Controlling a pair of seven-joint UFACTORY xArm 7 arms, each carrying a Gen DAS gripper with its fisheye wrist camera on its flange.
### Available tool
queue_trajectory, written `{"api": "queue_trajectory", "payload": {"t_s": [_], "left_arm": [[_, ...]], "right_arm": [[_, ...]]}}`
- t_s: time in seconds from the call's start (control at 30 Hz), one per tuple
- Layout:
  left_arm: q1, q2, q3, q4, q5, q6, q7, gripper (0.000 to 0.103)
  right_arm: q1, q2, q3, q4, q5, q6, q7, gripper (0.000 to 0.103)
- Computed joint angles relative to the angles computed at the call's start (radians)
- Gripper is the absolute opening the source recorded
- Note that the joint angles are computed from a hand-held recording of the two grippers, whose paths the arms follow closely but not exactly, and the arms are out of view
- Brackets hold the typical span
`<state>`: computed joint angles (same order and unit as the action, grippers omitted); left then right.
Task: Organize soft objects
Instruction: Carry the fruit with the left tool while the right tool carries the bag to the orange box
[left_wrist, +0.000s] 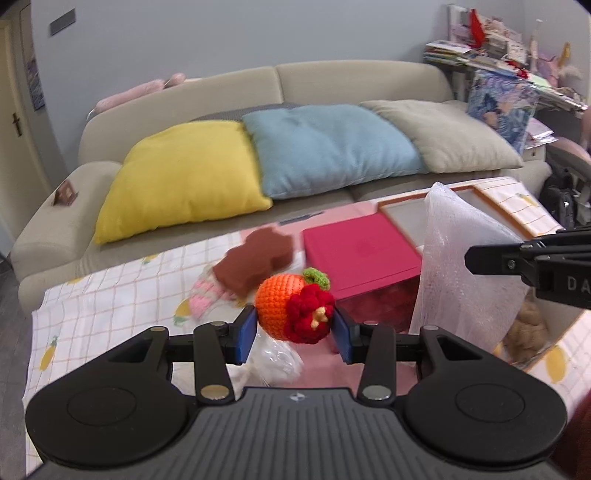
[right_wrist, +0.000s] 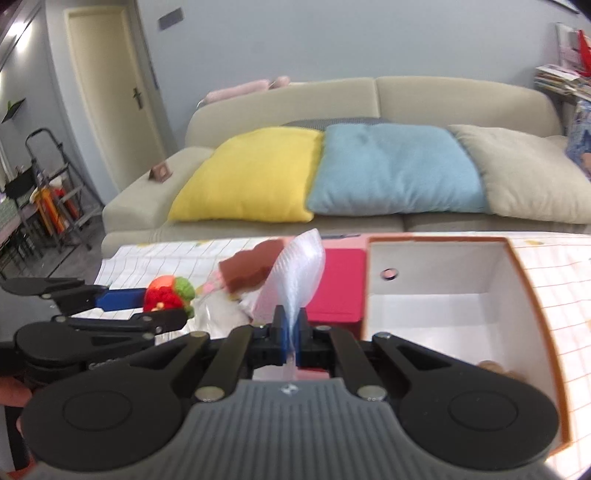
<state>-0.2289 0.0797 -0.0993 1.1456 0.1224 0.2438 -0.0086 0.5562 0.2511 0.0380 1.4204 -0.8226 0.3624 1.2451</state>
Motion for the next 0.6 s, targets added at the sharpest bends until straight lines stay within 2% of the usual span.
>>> {"api": "queue_trajectory", "payload": {"t_s": [0.17, 0.37, 0.6], "left_arm": [[0.010, 0.003, -0.035, 0.032, -0.186, 0.060, 0.119, 0.050], [-0.005, 0.005, -0.018, 0.051, -0.143, 0.120, 0.073, 0.050], [0.008, -0.033, -0.024, 0.036, -0.271, 0.124, 0.121, 0.051]], "right_arm": [[-0.024, -0.088, 0.001, -0.105, -0.044, -0.009, 0.072, 0.001], [-0.072, -0.129, 0.042, -0.178, -0.069, -0.021, 0.144, 0.001], [-0.099, -0.134, 0.062, -0.200, -0.077, -0.031, 0.165, 0.001]]}}
